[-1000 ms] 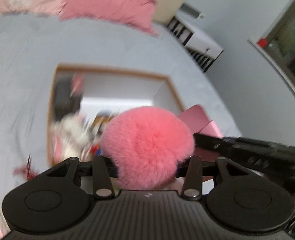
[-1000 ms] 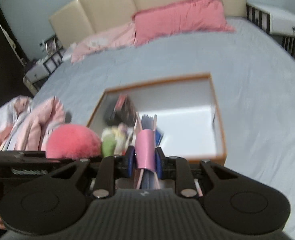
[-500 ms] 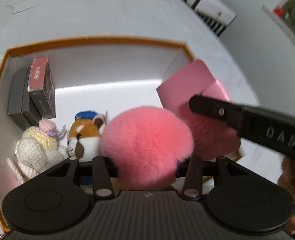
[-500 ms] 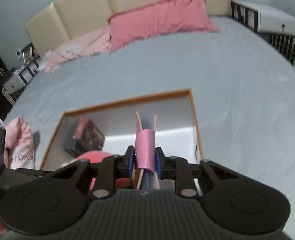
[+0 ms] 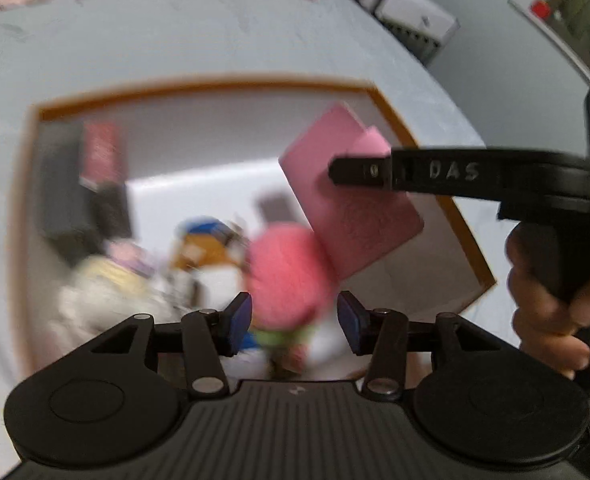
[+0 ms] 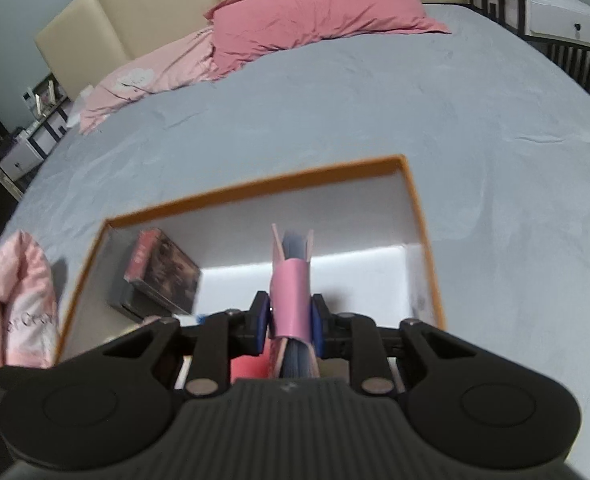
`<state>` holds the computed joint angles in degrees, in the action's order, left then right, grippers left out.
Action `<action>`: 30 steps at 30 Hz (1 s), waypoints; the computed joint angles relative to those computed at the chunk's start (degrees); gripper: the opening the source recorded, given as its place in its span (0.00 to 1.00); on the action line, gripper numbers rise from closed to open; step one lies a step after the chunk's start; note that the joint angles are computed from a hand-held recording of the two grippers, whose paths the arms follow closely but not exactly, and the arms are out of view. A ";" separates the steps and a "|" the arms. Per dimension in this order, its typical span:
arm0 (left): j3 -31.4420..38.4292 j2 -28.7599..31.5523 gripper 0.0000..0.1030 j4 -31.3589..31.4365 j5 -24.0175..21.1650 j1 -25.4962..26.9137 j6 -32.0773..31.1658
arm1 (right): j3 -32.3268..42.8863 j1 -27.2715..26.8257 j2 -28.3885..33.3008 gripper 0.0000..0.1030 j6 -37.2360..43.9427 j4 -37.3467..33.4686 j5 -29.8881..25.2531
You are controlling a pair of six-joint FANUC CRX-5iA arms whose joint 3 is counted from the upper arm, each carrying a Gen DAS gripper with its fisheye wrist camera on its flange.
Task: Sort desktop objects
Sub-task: 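Carry the pompom and wallet over the orange box and release them inside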
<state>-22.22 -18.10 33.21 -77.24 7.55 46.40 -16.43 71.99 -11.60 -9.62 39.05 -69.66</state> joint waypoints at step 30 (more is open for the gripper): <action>-2.75 -5.44 0.51 0.09 9.74 12.15 0.62 | 15.20 -6.10 15.88 0.35 14.17 -10.09 4.82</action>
<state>-24.97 -23.54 33.30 -67.50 19.71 47.01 -1.22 65.88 4.27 4.54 28.96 -64.85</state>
